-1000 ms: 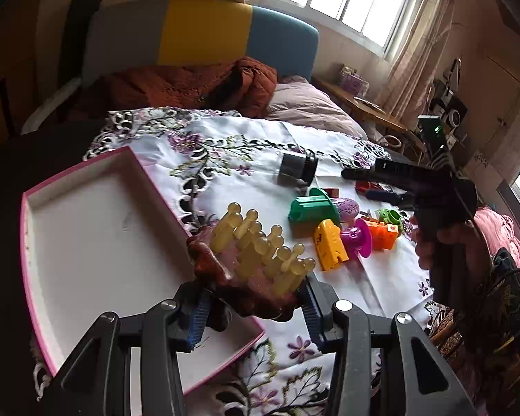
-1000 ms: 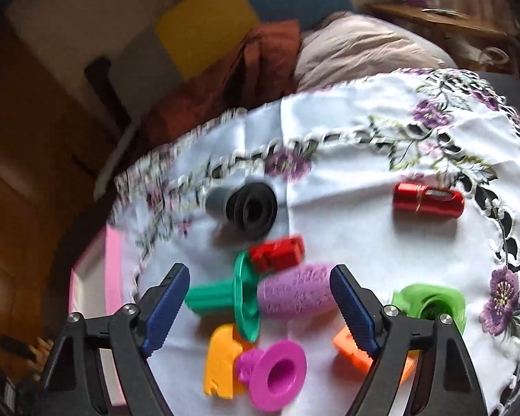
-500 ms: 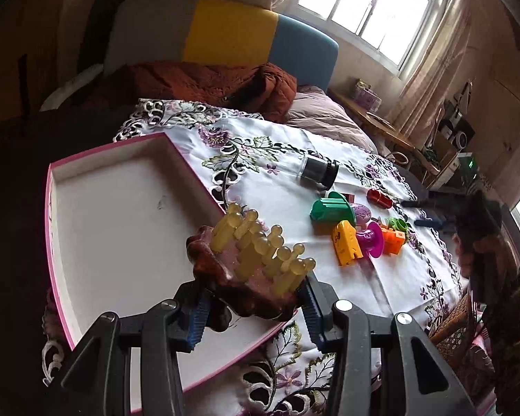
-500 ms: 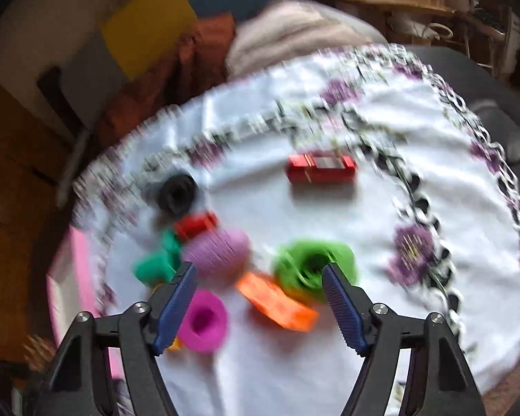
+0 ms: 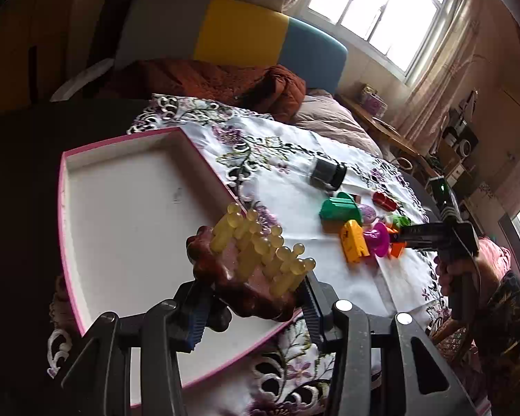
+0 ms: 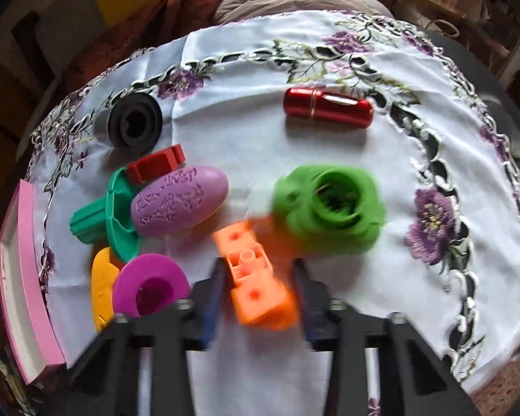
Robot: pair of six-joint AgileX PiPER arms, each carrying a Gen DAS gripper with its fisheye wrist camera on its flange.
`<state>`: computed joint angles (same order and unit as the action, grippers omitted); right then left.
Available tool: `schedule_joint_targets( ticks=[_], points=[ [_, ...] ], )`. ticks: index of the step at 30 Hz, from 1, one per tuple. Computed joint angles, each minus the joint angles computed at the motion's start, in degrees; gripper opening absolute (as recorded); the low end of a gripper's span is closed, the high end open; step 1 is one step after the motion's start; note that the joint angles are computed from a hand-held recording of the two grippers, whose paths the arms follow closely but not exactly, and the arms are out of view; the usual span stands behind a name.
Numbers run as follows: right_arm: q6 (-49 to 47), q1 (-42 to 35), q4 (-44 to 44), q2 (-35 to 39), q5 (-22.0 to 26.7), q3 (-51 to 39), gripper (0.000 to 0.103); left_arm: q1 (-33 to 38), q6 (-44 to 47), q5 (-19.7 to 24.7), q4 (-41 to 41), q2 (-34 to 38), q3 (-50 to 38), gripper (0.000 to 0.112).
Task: Organize rigid objects
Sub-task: 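Carry the brown toy toward the tray with the left gripper while the right gripper grasps the orange block, then lower the brown toy into the tray and open the left gripper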
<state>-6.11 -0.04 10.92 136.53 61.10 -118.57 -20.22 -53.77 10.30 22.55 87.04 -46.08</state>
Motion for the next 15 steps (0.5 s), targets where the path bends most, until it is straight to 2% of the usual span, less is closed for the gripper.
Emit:
schedule_joint_targets(
  ticks=[2, 5, 11, 15],
  points=[
    [-0.65, 0.21, -0.42, -0.8, -1.21, 1.29, 0.023, 1.12, 0.47, -0.02, -0.63, -0.27, 0.66, 0.047],
    [-2.08, 0.52, -0.46, -1.01, -1.7, 1.88, 0.023, 4.45, 5.18, -0.61, -5.98, -0.4, 1.8, 0.047],
    [-3.47, 0.79, 0.62, -1.41, -1.39, 2.62, 0.024, 13.62, 22.8, -0.21, -22.79, -0.2, 2.17, 0.047],
    [-4.1, 1.07, -0.14, -1.69, -1.7, 3.09, 0.024, 18.51, 30.93, 0.79, -29.01, 1.49, 0.52, 0.047]
  ],
)
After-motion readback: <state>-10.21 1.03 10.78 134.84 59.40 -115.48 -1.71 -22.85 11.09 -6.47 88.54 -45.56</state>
